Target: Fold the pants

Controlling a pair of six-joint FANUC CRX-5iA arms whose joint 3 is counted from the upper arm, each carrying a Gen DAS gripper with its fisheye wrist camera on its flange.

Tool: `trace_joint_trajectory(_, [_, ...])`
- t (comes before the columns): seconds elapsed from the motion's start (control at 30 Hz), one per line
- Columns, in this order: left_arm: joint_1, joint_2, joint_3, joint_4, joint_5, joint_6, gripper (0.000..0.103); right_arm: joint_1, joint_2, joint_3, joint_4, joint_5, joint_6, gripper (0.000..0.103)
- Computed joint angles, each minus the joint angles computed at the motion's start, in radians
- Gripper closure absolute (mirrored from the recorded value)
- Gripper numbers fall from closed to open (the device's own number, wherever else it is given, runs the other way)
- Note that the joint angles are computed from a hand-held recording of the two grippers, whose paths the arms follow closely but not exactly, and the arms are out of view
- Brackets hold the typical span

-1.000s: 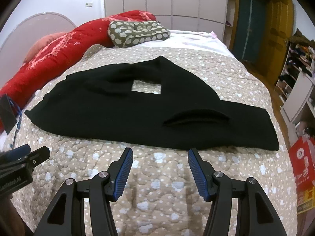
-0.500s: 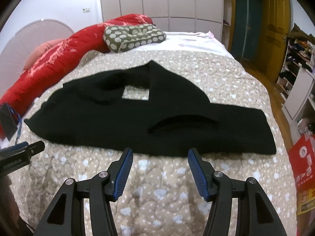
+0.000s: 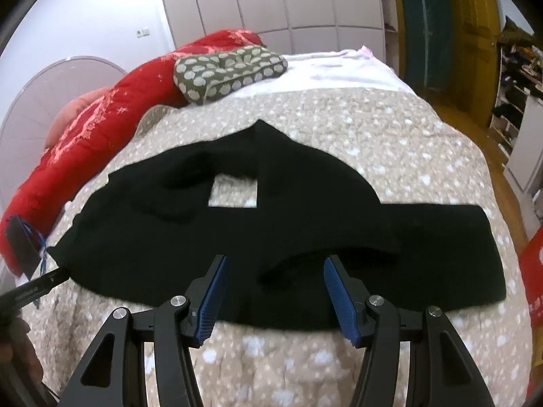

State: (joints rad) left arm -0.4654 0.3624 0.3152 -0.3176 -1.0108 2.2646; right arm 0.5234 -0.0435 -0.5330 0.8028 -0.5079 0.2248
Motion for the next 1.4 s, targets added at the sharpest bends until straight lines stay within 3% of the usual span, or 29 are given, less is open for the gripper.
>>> trace_joint_trajectory(0.13, [0.011, 0.012, 0.012, 0.008, -0.009, 0.004, 0.028, 0.006, 0.084, 0.091, -0.104, -0.058, 0.142, 0.047])
trace_joint_trajectory(0.2, [0.012, 0.015, 0.017, 0.005, -0.014, 0.002, 0.028, 0.009, 0.116, 0.098, -0.071, -0.078, 0.172, 0.053])
trace_joint_trajectory(0.23, [0.013, 0.016, 0.020, 0.002, -0.018, 0.000, 0.028, 0.007, 0.131, 0.094, -0.023, -0.090, 0.167, 0.077])
trace_joint_trajectory(0.27, [0.013, 0.017, 0.022, -0.002, -0.020, 0.000, 0.028, -0.003, 0.135, 0.091, -0.008, -0.086, 0.173, 0.093])
trace_joint_trajectory(0.33, [0.017, 0.018, 0.024, -0.007, -0.024, 0.005, 0.028, -0.057, 0.106, 0.080, -0.042, 0.003, 0.164, 0.100])
trace_joint_trajectory(0.5, [0.027, 0.013, 0.015, 0.000, -0.022, 0.019, 0.028, -0.182, 0.125, 0.099, 0.286, -0.038, -0.109, 0.101])
trace_joint_trajectory(0.57, [0.036, 0.006, 0.000, 0.026, -0.012, 0.010, 0.028, -0.230, 0.160, 0.114, 0.477, -0.115, -0.260, 0.101])
trace_joint_trajectory(0.6, [0.044, -0.001, -0.014, 0.044, 0.003, 0.006, 0.028, -0.236, 0.180, 0.137, 0.494, -0.177, -0.260, 0.101])
trace_joint_trajectory(0.67, [0.062, -0.023, -0.055, 0.087, 0.056, 0.001, 0.028, -0.245, 0.190, 0.183, 0.371, -0.193, -0.135, 0.100])
trace_joint_trajectory(0.73, [0.089, -0.045, -0.112, 0.161, 0.131, -0.023, 0.028, -0.254, 0.120, 0.148, 0.218, -0.096, -0.051, 0.097])
trace_joint_trajectory(0.8, [0.114, -0.057, -0.160, 0.232, 0.191, -0.036, 0.028, -0.241, 0.037, 0.073, 0.131, -0.068, -0.023, 0.081])
trace_joint_trajectory(0.83, [0.116, -0.056, -0.164, 0.245, 0.200, -0.033, 0.028, -0.228, 0.002, 0.038, 0.100, -0.069, -0.008, 0.068])
trace_joint_trajectory(0.87, [0.120, -0.055, -0.171, 0.255, 0.210, -0.034, 0.028, -0.210, -0.051, -0.018, 0.073, -0.065, -0.006, 0.063])
trace_joint_trajectory(0.93, [0.129, -0.051, -0.186, 0.295, 0.228, -0.053, 0.028, -0.173, -0.126, -0.089, 0.014, -0.067, -0.004, 0.062])
trace_joint_trajectory(1.03, [0.148, -0.037, -0.216, 0.397, 0.277, -0.114, 0.028, -0.131, -0.241, -0.178, -0.167, -0.021, 0.068, 0.062])
trace_joint_trajectory(1.13, [0.153, -0.021, -0.218, 0.437, 0.315, -0.135, 0.027, -0.108, -0.276, -0.196, -0.336, 0.007, 0.133, 0.060])
trace_joint_trajectory(1.27, [0.163, -0.002, -0.232, 0.517, 0.373, -0.181, 0.027, -0.146, -0.255, -0.238, -0.253, 0.127, 0.004, 0.058])
trace_joint_trajectory(1.33, [0.170, 0.005, -0.235, 0.529, 0.387, -0.159, 0.037, -0.208, -0.220, -0.259, -0.161, 0.248, -0.120, 0.058])
trace_joint_trajectory(1.4, [0.167, 0.019, -0.192, 0.463, 0.342, -0.091, 0.083, -0.269, -0.174, -0.259, -0.109, 0.353, -0.218, 0.066])
